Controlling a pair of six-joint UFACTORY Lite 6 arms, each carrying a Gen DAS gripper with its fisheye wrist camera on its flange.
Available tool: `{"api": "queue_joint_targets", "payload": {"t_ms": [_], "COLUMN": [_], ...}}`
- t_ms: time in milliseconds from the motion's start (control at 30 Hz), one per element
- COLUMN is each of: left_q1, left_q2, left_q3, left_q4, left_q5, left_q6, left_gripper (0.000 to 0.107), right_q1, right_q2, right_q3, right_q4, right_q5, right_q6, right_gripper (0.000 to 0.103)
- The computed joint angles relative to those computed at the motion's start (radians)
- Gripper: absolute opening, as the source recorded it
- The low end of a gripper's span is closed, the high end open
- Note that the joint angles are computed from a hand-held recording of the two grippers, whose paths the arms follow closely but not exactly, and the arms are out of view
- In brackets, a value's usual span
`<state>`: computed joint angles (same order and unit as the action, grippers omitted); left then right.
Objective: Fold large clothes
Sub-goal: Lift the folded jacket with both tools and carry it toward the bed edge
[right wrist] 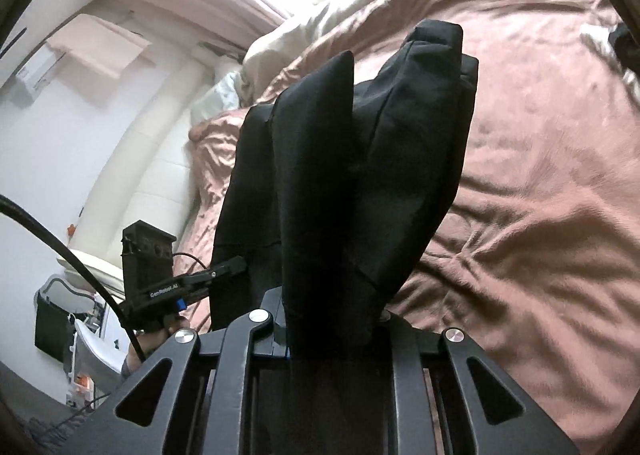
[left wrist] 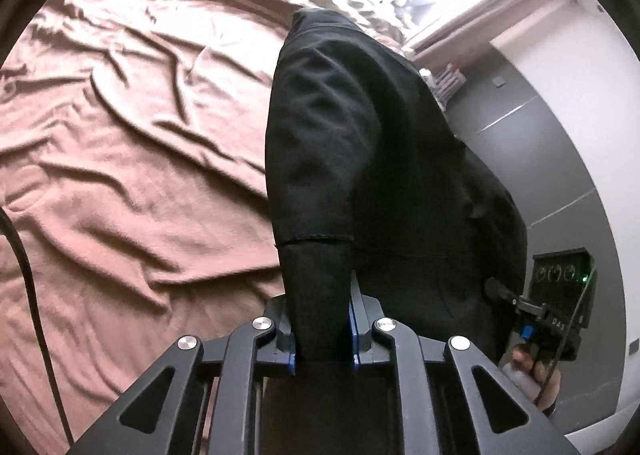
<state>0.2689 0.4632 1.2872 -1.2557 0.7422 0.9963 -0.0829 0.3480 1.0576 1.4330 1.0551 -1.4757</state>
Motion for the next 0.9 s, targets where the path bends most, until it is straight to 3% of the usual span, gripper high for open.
{"api": "queue_joint_targets", "payload": {"t_ms": [233,433,667,900], "left_q1": [-0.055,-0.184,-0.434,-0.645], "left_q2": [-0.207,-0.307,-0.253,-0.009], "left_q3": [-0.083,-0.029,0.197,0.589], "left_q4": [-0.013,0.045,0.119,0.321], "left_q5": [0.019,-0.006,-0.096,-0.135], "left_q6": [-0.038,-0.207,-0.422,-0.703], "left_gripper": [0.018,0.018,0.018,0.018], "right_q1": [-0.176,-0.409,-0.801,-1.014], "right_q2": [-0.287,-0.486,-0.513,-0.36], "right_q3": [-0.244,-0.294,-0.126,0.123], "right_q4": [-0.037,-0.176,-0.326,-0.405], "right_q5": [0.108,0.256,0.553,0.713], "right_q6": [-0.08,-0.034,-0.036,-0.091], "right_gripper": [0.014,0.014,0.014,0.014]}}
